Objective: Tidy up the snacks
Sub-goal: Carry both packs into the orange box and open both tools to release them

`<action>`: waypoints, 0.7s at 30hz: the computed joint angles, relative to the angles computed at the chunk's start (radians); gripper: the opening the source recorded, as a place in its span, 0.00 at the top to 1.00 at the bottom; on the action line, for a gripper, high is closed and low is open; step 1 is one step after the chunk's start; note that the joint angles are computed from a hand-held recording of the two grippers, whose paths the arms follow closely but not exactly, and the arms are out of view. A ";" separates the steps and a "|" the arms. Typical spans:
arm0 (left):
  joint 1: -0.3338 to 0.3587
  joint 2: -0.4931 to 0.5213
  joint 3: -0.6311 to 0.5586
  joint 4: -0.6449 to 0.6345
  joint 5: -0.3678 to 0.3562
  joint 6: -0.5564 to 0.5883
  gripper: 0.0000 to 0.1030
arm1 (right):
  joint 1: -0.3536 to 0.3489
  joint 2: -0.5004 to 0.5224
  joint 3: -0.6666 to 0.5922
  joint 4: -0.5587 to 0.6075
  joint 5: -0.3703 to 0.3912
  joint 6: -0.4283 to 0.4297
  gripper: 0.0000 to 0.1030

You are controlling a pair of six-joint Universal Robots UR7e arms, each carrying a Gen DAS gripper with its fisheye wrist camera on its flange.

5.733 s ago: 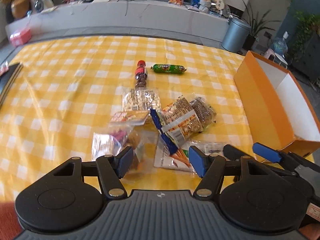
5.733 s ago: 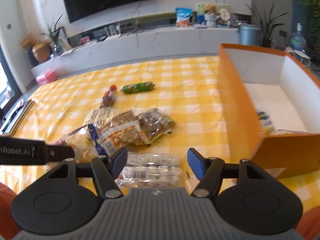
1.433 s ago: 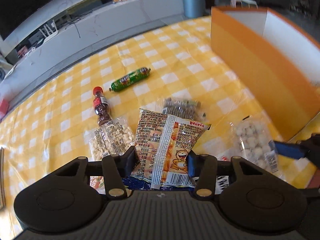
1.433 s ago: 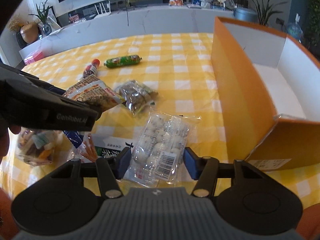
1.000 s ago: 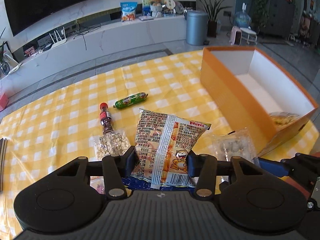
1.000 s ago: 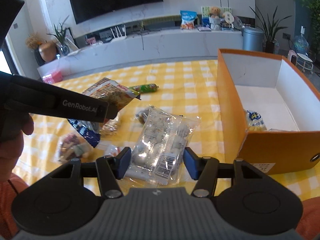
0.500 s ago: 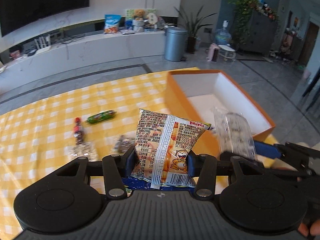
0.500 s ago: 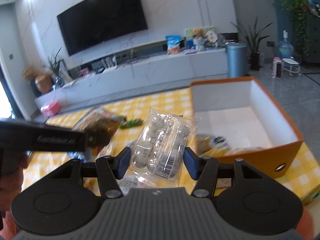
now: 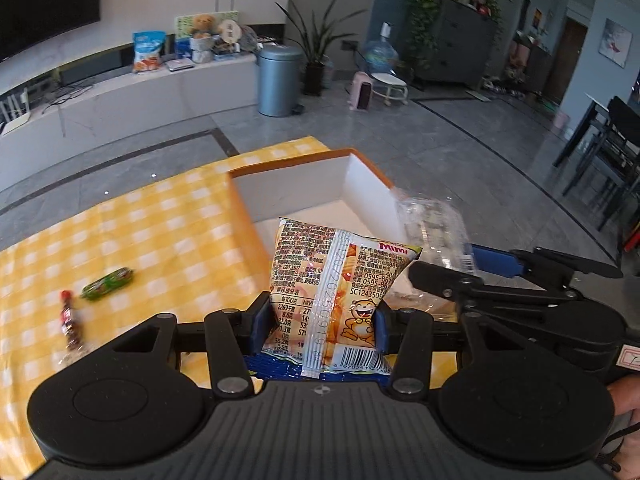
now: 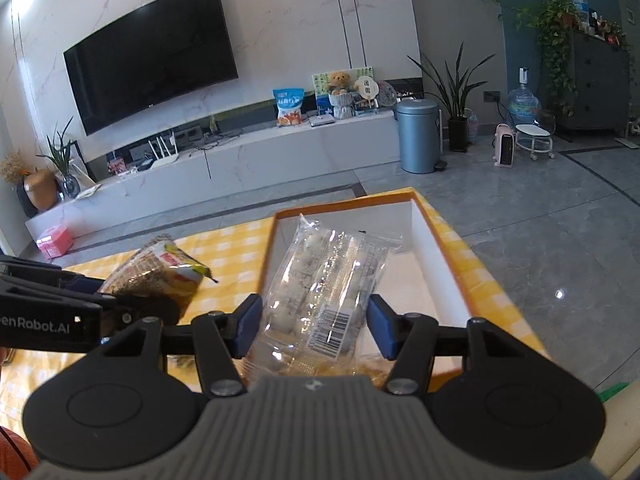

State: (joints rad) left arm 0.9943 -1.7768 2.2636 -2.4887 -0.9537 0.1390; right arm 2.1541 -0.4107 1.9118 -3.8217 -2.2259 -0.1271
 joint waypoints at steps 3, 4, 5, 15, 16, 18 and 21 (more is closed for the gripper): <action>0.011 0.068 -0.026 -0.019 -0.012 0.002 0.46 | -0.035 -0.013 -0.007 0.030 0.020 -0.039 0.45; 0.019 0.090 -0.041 -0.017 -0.023 0.001 0.46 | -0.047 -0.014 -0.012 0.041 0.025 -0.054 0.45; 0.028 0.109 -0.055 -0.013 -0.033 -0.003 0.46 | -0.062 -0.014 -0.020 0.060 0.031 -0.069 0.45; 0.085 0.277 -0.158 0.023 -0.017 0.005 0.46 | -0.162 -0.003 -0.094 0.215 0.079 -0.154 0.45; 0.090 0.289 -0.164 0.023 -0.014 0.006 0.46 | -0.165 -0.001 -0.099 0.235 0.079 -0.162 0.45; 0.101 0.311 -0.180 0.037 -0.020 -0.004 0.46 | -0.170 0.003 -0.119 0.283 0.067 -0.187 0.45; 0.113 0.337 -0.196 0.044 -0.042 -0.006 0.46 | -0.167 0.004 -0.159 0.389 0.002 -0.194 0.45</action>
